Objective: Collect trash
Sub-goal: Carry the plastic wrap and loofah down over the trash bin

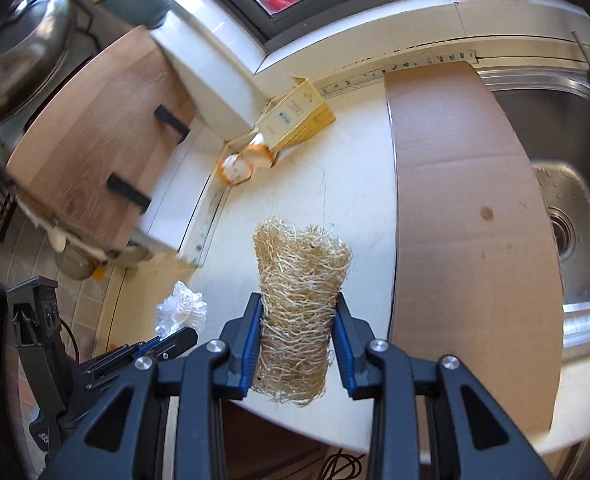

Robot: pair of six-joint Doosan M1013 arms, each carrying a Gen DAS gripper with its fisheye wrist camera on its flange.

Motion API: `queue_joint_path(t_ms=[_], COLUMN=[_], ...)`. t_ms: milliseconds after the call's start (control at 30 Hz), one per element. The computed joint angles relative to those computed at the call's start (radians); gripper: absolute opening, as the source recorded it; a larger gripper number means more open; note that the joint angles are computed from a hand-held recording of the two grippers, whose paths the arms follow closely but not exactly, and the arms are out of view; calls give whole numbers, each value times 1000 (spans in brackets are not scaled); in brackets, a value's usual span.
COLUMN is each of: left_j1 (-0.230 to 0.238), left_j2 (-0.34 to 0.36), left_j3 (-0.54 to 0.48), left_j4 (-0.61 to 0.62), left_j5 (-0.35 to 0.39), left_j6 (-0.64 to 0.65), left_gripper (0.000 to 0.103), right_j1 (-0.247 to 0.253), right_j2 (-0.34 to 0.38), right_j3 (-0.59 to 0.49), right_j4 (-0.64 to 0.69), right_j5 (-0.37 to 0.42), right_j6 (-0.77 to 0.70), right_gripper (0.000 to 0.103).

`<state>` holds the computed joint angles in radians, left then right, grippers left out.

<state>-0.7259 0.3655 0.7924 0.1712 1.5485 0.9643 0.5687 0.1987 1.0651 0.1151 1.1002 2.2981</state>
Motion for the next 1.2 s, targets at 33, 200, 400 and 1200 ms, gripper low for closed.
queue_joint_path(t_ms=[33, 200, 400, 1200], left_j1=[-7, -42, -80, -64], left_j2=[-30, -145, -248, -347], left_j3=[40, 185, 327, 767], left_j4=[-5, -7, -28, -309], left_j5=[-15, -71, -109, -177], left_j6=[-10, -47, -90, -247], left_gripper=[8, 8, 8, 8], right_j1=[17, 100, 190, 235], right_j2=[-14, -60, -87, 0], right_j3=[14, 56, 91, 289], right_j4=[-20, -95, -121, 154], right_j5=[-2, 17, 70, 252], right_j6=[17, 84, 107, -63], right_gripper=[33, 33, 33, 33])
